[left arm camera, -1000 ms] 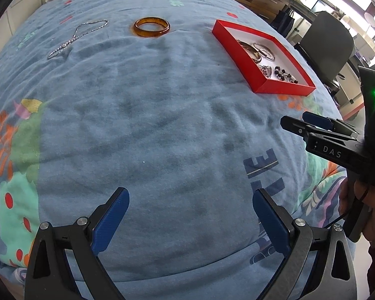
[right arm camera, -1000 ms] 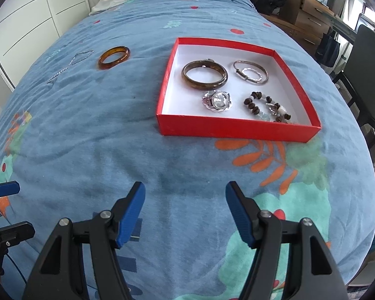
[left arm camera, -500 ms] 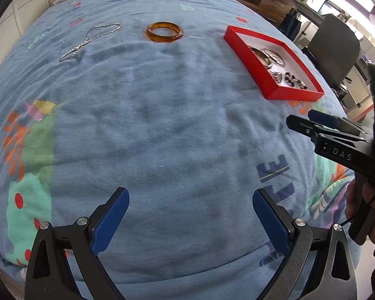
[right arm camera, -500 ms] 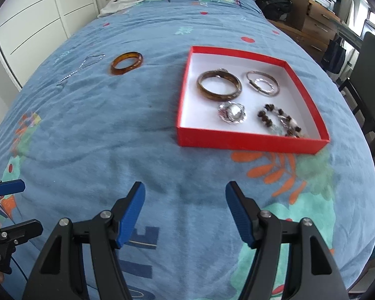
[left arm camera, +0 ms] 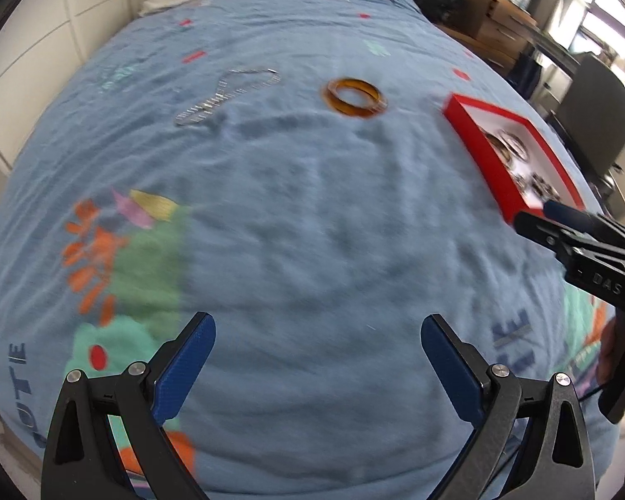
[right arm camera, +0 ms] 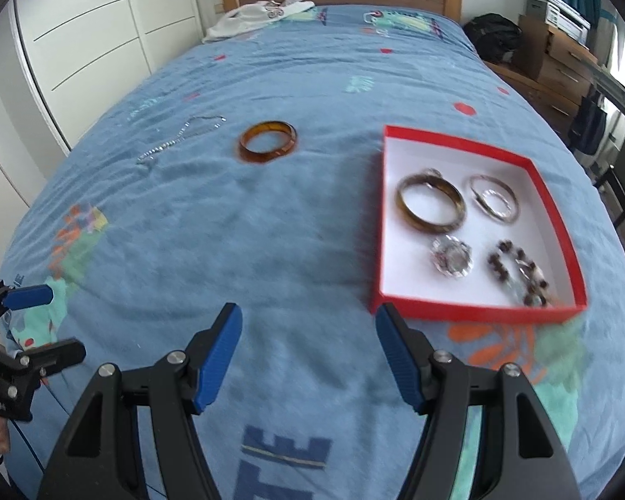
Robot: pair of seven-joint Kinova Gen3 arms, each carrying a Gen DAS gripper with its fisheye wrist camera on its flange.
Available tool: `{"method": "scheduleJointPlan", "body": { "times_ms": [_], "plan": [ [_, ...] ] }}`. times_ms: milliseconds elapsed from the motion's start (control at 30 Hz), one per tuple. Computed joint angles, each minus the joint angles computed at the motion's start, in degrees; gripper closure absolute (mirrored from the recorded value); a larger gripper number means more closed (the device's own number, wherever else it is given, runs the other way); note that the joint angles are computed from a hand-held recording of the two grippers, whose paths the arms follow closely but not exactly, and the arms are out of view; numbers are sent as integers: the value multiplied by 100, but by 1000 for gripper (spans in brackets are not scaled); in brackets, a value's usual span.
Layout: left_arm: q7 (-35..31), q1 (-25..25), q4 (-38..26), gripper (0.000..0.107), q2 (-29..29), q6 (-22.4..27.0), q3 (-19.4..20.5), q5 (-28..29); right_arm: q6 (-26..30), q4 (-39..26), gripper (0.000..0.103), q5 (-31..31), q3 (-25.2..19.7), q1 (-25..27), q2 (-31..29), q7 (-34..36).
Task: Organize jewelry
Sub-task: 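Move both open tools back over the bed toward the amber bangle, then grasp the amber bangle with the right tool while the left tool grasps the silver necklace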
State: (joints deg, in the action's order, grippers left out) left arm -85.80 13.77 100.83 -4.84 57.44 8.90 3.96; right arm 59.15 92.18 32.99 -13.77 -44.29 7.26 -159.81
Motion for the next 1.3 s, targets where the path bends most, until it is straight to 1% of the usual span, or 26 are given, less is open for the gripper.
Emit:
{"method": "scheduleJointPlan", "body": {
  "times_ms": [100, 233, 300, 533, 667, 700, 733, 767, 867, 933, 1167, 1300],
  "plan": [
    [9, -144, -40, 10, 17, -79, -125, -53, -203, -63, 38, 16, 48, 68, 63, 105],
    [177, -282, -148, 10, 109, -368, -154, -419, -397, -203, 38, -1, 144, 140, 192, 311],
    [311, -343, -206, 10, 194, -601, -165, -665, -478, -313, 38, -9, 202, 173, 275, 447],
    [129, -545, -644, 8, 734, -1173, -355, -758, -753, -734, 38, -106, 451, 252, 609, 769],
    [-102, -558, -927, 8, 1110, -1405, -438, -687, -940, -1001, 36, -195, 629, 272, 867, 912],
    [-237, -638, -1005, 7, 1218, -1468, -398, -575, -951, -1093, 34, -215, 675, 272, 948, 948],
    [-339, -663, -1064, 7, 1293, -1497, -400, -499, -930, -1198, 29, -243, 721, 266, 1033, 984],
    [-378, -652, -1151, 7, 1413, -1556, -408, -517, -927, -1301, 27, -269, 767, 266, 1120, 1026],
    [-644, -686, -1368, 7, 1708, -1688, -384, -398, -992, -1579, 26, -406, 895, 308, 1369, 1159],
    [-831, -709, -1540, 7, 1907, -1718, -363, -321, -1010, -1840, 26, -605, 952, 392, 1596, 1305],
    [-1329, -765, -2197, 7, 2635, -1673, -285, -15, -791, -2807, 26, -1046, 1245, 458, 2352, 1762],
    [-1602, -838, -2399, 7, 2899, -1618, -209, 176, -708, -3208, 26, -1276, 1328, 530, 2667, 1987]
  ]
}}
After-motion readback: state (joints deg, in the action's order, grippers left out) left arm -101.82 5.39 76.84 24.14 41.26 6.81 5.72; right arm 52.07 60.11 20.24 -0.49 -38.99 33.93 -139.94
